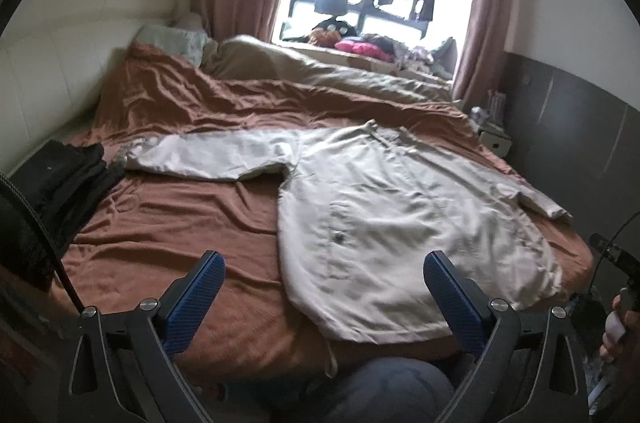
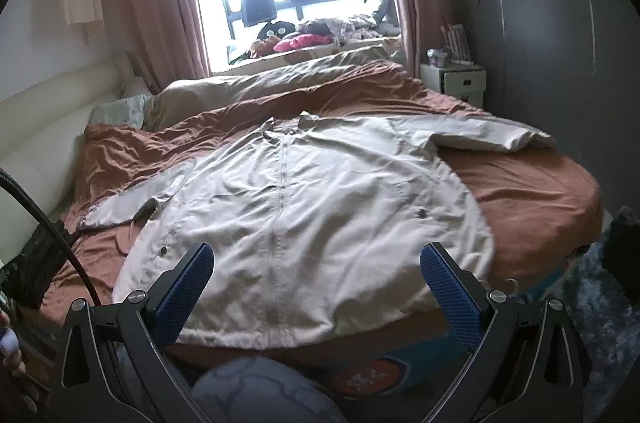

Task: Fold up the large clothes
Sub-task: 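Move both tools down toward the jacket sleeve with the elastic cuff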

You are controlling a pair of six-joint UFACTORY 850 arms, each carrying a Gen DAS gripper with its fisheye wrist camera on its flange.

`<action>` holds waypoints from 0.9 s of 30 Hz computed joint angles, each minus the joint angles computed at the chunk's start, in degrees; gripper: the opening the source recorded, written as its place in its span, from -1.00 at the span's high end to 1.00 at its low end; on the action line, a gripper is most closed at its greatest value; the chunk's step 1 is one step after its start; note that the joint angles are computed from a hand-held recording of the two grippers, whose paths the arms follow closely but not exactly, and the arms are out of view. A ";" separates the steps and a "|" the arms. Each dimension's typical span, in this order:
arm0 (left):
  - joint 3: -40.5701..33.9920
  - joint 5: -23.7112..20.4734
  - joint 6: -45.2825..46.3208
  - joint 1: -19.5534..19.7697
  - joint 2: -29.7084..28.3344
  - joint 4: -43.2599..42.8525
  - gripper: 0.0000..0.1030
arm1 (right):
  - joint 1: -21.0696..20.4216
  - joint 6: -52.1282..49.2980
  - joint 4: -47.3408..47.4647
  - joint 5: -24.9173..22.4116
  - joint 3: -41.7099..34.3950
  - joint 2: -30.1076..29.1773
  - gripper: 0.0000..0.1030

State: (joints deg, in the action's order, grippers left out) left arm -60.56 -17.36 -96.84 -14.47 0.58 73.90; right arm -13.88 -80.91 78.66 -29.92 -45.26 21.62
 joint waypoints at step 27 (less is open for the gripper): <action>-23.91 2.35 61.25 23.41 -21.47 -63.04 -0.43 | 20.43 17.83 -6.16 1.27 -31.87 -31.46 -0.84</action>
